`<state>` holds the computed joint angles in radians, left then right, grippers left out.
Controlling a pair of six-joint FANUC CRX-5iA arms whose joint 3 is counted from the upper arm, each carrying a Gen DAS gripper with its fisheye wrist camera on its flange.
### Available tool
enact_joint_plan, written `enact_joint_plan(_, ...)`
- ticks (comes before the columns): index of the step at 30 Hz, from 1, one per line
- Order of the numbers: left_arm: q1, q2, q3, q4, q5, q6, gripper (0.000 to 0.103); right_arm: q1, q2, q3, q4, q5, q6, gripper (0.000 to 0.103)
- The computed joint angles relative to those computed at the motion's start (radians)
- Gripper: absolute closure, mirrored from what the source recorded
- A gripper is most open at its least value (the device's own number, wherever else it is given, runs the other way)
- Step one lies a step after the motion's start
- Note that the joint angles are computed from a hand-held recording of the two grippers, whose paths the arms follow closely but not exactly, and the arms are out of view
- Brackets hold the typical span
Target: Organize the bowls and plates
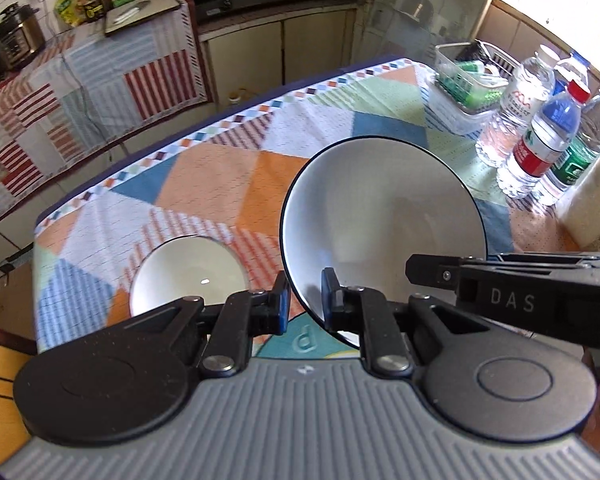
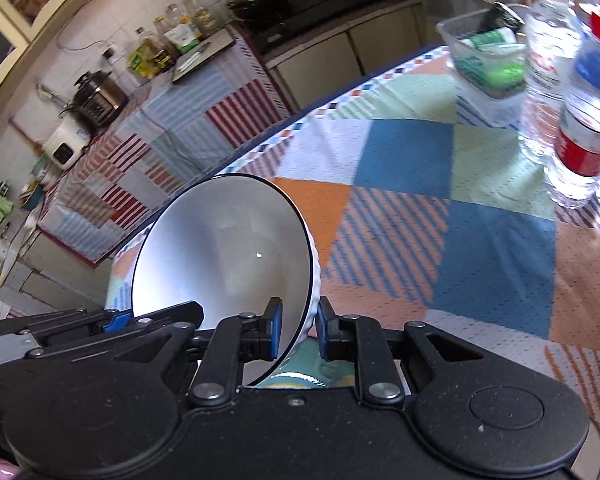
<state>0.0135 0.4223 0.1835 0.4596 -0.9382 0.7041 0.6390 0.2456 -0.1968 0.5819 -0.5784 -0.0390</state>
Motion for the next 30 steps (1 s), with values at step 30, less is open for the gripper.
enact_joint_plan(30,0.102,0.300,0.394,-0.188,-0.265,0.259,0.088,0.047,0.321,0.332,-0.020,-0.026,0.299,0.080)
